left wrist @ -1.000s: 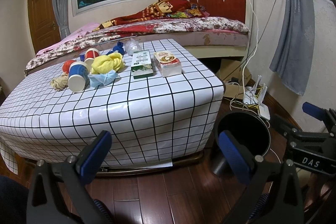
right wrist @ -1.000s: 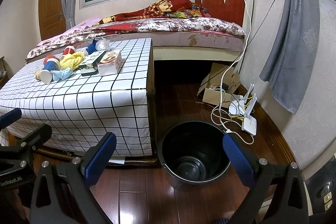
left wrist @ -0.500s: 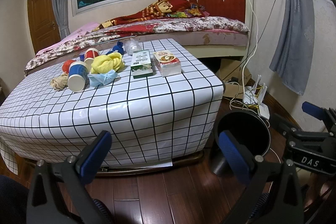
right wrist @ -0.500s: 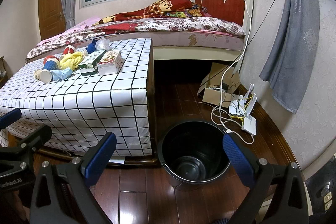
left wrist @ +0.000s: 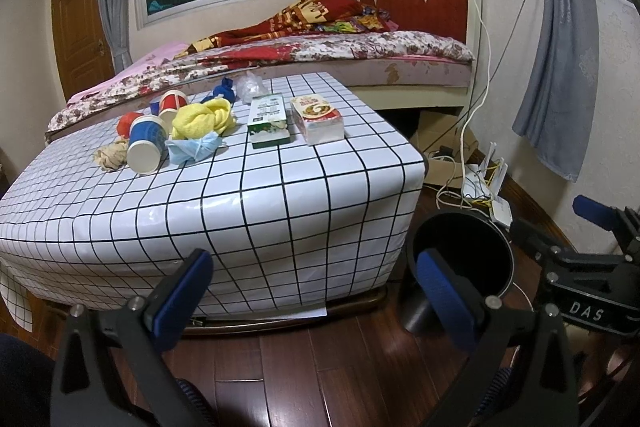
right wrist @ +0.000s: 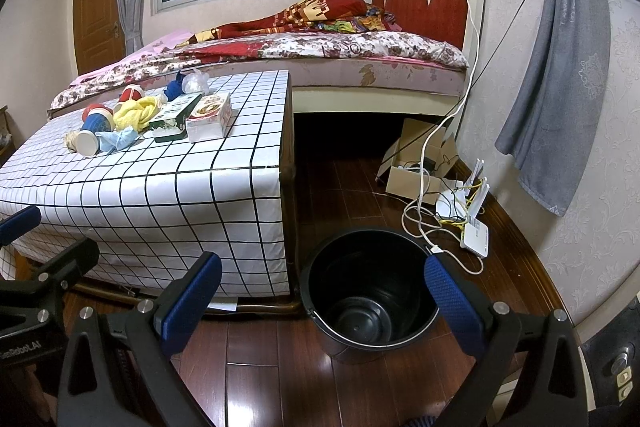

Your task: Collect trash

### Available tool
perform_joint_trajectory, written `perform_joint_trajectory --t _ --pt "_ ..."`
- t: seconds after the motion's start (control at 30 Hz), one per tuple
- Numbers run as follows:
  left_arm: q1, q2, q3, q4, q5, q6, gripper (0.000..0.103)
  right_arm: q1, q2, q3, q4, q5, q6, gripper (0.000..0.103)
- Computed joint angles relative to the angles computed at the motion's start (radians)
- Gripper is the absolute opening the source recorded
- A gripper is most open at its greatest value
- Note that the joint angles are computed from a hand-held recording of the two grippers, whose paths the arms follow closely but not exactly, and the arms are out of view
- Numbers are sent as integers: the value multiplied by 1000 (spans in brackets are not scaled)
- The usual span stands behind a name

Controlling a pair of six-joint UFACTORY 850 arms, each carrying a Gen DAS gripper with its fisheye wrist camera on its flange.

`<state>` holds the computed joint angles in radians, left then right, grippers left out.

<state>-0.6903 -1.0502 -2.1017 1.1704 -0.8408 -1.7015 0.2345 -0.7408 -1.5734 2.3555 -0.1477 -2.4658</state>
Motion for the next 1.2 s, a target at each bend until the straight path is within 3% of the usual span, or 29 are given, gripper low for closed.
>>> perform_joint_trajectory --t 0.3,0.8,1.0,1.2 --pt "-5 -16 -27 -5 -26 14 102 1 -2 -1 -1 1 1 102" --pt "1 0 -5 -7 -3 0 102 1 -4 -3 -6 3 3 102" --pt "13 22 31 9 13 -34 102 12 -17 -9 67 9 -80 102" --pt "37 42 59 13 19 -49 102 26 -29 -43 -52 18 28 102"
